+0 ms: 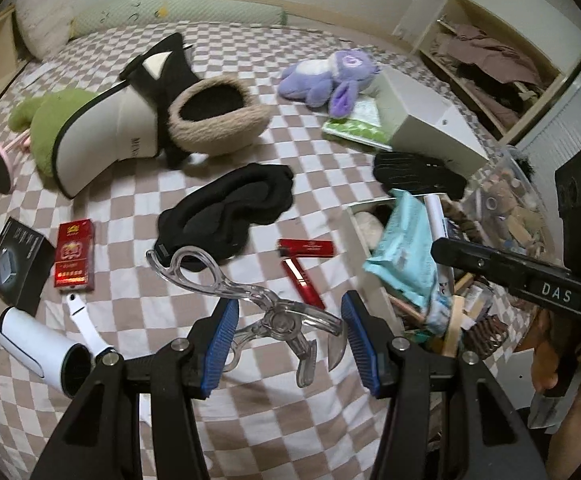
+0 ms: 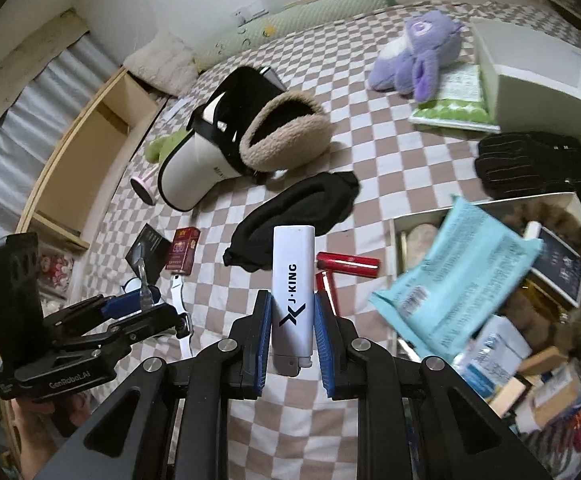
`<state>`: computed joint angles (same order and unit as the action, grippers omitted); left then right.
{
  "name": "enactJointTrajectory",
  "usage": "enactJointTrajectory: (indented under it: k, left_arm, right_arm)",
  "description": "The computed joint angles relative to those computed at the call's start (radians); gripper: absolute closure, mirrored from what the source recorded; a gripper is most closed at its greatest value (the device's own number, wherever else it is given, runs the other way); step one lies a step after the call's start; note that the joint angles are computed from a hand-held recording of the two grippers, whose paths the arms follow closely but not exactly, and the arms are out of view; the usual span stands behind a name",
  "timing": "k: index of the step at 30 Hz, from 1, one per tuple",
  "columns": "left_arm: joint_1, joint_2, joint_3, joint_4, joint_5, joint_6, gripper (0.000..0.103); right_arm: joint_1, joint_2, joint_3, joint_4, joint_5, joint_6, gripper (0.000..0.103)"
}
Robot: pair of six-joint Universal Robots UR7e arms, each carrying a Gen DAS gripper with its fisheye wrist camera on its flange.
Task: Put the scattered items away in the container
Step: 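Carry the clear clip and white tube over the box with both grippers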
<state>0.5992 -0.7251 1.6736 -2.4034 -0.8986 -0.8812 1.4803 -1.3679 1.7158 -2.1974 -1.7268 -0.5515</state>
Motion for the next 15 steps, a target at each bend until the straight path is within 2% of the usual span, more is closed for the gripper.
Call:
enactJointTrajectory:
  k: [6,15]
  left_arm:
    - [-0.019,0.055,-0.063,-0.025,-0.007,0.054,0.050]
    - [-0.027,0.155,-0.181,-0.048,-0.057,0.137,0.050]
  right_arm:
    - [-0.037,-0.049,-0.013,-0.030,0.031,-0.010,0.081]
    - [-0.120,-0.086,-0.071,-0.028,0.065,0.023,0.081]
